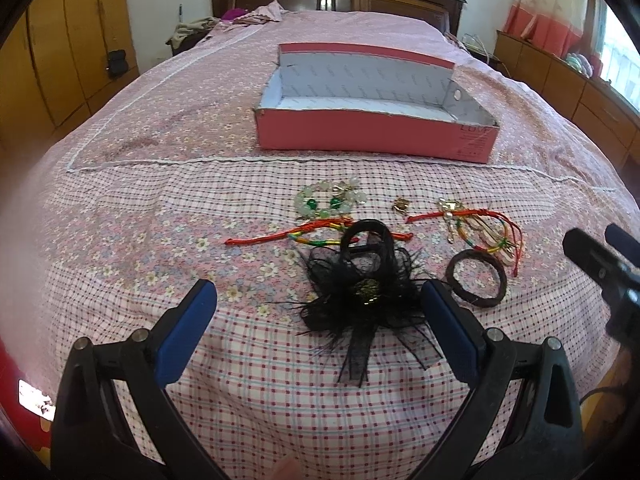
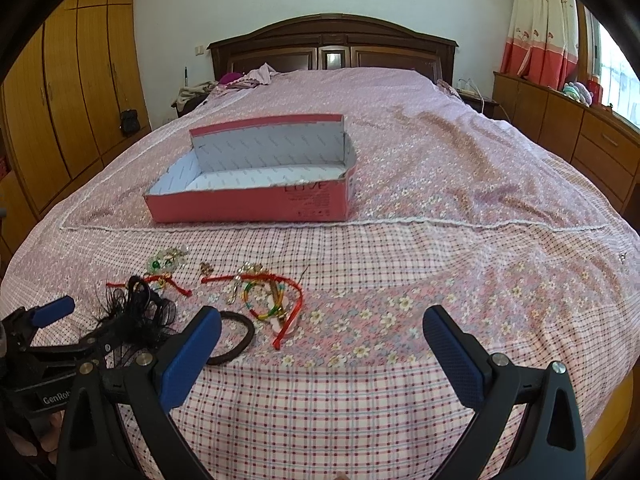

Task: Organize jewelry
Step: 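Lower the left tool onto the black feathered bow clip and close it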

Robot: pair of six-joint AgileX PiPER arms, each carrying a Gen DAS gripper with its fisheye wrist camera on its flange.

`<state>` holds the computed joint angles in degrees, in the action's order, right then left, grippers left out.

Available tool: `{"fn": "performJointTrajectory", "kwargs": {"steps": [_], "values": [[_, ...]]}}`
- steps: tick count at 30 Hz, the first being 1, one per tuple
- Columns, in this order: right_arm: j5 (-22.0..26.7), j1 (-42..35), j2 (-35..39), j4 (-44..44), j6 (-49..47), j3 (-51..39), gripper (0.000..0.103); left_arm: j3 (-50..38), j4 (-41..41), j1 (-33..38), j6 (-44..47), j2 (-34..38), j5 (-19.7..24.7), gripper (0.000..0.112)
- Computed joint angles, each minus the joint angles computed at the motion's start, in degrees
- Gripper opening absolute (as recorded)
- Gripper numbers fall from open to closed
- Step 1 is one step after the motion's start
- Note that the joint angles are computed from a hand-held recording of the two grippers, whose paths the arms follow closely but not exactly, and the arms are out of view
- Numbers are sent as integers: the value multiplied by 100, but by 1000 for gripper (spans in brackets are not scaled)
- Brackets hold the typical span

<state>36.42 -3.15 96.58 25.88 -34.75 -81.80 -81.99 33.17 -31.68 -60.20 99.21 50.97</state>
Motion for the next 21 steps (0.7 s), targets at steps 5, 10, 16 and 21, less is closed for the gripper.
{"fn": "performJointTrajectory", "kwargs": {"steps": [5,10,16,21], "values": [[48,-88,70,0,-15,-140,103,-158,-363,109,479,152,-207,95],[76,-119,106,18,-53,-171,103,-430,-567,181,796,445,-213,95],[127,-154,192,20,-77,-217,103,-460,-953,358,1066,592,-402,90],[240,-142,290,19,-86,-308,102,-550,-1070,376,1205,709,-370,72]]}}
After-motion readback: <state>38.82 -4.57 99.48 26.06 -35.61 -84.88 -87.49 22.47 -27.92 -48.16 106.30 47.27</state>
